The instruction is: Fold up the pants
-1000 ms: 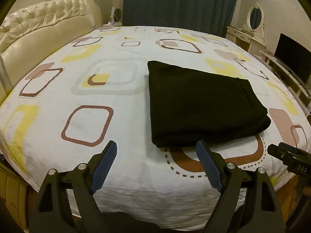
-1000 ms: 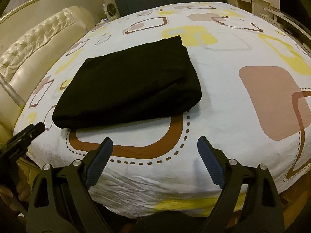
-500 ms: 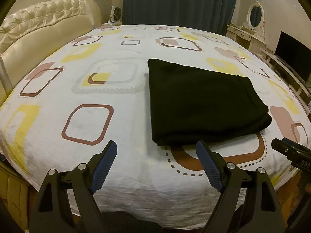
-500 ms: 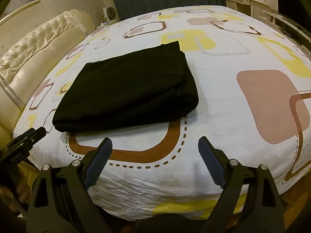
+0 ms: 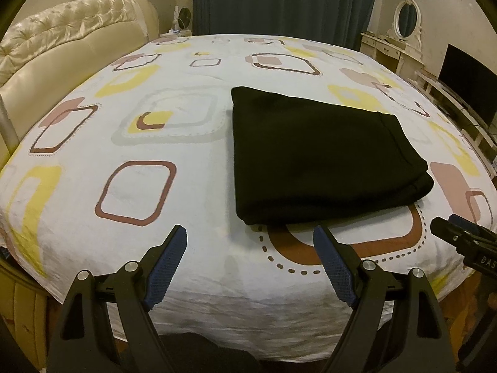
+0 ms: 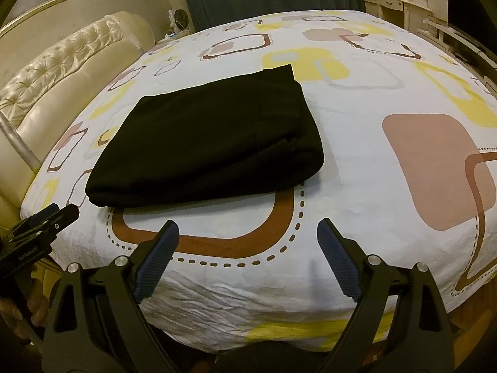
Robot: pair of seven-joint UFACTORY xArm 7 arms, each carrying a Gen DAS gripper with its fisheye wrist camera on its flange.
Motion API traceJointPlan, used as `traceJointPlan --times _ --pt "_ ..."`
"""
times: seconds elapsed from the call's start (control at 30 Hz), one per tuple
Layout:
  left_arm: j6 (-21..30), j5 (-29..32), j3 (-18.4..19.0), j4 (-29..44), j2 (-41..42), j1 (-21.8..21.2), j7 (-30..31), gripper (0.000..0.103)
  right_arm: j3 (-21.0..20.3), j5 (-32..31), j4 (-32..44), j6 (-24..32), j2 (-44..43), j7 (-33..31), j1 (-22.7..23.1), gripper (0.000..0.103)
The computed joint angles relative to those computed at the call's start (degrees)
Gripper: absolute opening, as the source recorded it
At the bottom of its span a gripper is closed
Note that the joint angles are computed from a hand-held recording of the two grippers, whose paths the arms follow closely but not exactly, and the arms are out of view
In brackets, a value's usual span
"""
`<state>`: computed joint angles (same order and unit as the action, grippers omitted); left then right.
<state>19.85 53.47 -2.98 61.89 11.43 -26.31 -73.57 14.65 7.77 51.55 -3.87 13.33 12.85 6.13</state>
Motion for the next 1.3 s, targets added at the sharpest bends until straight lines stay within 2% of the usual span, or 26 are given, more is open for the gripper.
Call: traceJointPlan --times 0.3,0.6,0.73,0.83,1.0,1.07,1.1,1.13,1.17,1.3 --pt "2.02 4.73 -0.02 0.70 -0.08 -0.67 -3.96 0.083 -0.13 -0.25 0.16 0.28 0.22 -0.07 0.25 0.091" --pt "2.60 3.27 -0.44 1.14 0.21 -0.46 -2.60 0.083 -0.21 -0.27 0.12 0.48 0.36 -0.04 0.77 0.091" --pt "2.58 3.11 -0.53 1.13 0.24 -0.49 -2.45 0.083 -3.94 -2.05 0.08 0.45 0.22 1.05 4.46 0.091" --pt "2.75 2.68 -0.66 1.14 0.25 -0.45 -1.95 0.086 -2.36 -1.97 0.19 0.53 0.39 0.59 3.07 0.091" --pt "4.49 -0.24 -1.12 1.88 0.38 -0.36 0.58 0.087 -2.11 -1.90 0.37 0.99 0.54 0.51 3.05 0.091" --pt "7.14 -0.53 -1.01 2.53 0.25 -0.92 -0.05 0.091 -2.43 -1.92 0.30 0.94 0.50 0.67 3.46 0.091" --pt "7.42 1.46 1.32 2.36 0.00 -3.04 -2.38 0.091 -1.35 -1.55 0.31 0.88 0.60 0.24 2.49 0.091" --pt "5.30 3.81 1.79 1.67 -0.85 -2.76 -4.63 0.091 -0.83 -1.33 0.30 0.84 0.66 0.01 2.04 0.091" --pt "3.52 4.62 -0.10 1.42 -1.09 -0.30 -4.47 0.091 0.29 -0.88 0.26 0.91 0.74 -0.42 1.05 0.091" --pt "2.32 4.48 -0.34 2.28 -1.99 1.65 -0.49 0.091 14.69 4.33 0.33 1.12 1.30 -6.21 -12.11 0.091"
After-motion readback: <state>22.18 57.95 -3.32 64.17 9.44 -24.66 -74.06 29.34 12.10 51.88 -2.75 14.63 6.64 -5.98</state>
